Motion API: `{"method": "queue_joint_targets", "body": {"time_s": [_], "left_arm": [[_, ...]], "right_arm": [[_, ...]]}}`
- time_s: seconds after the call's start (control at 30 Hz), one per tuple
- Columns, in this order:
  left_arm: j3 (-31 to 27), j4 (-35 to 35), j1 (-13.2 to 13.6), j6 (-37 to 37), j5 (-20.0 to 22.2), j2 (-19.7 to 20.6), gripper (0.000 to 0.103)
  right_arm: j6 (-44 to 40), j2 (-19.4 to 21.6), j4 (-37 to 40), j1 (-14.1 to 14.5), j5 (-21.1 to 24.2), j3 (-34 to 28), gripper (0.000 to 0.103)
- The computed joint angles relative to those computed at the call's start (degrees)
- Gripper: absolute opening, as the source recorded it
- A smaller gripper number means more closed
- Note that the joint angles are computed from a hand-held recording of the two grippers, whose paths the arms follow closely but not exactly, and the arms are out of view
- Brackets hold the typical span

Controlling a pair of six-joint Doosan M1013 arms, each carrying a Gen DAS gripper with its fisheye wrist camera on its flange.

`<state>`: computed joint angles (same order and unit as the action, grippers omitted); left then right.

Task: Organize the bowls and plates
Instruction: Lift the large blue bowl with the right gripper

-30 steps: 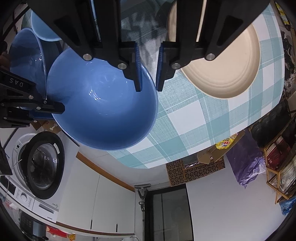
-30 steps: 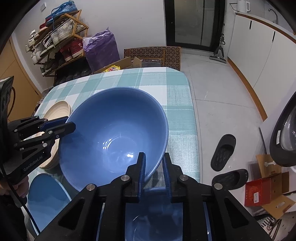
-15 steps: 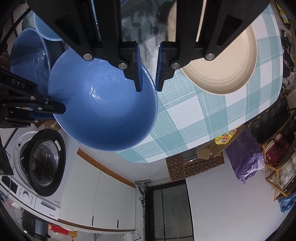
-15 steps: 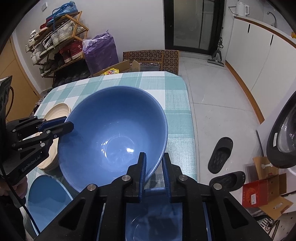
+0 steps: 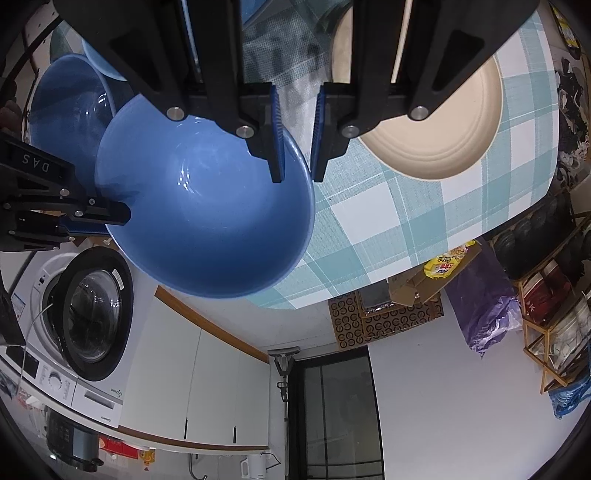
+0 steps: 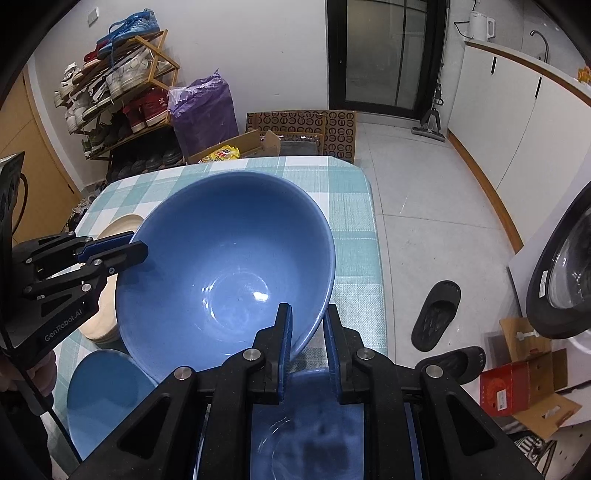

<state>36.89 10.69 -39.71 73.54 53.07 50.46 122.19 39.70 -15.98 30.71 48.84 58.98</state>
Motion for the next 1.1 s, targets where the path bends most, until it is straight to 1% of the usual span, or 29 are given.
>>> {"method": "queue_joint_targets", "body": {"time_s": [0.6,0.73,1.1], "left_arm": [[3.44,2.09,-0.58,-1.88,-3.32,-3.07,0.012],[4.74,2.82,-0.8,-2.44,-4.19,-4.09,0.012],[9.71,5.28,-1.72,-4.6,-7.22,-7.91,0.012]], "right_arm": [[2.07,-3.71,-2.86,0.95,-2.02,3.29,0.017],[2.64,-4.85,-3.58,1.17,-3.18,4.54,0.017],[4.89,-8.36,-6.53,2.52,-4.31,7.54,0.017]]}}
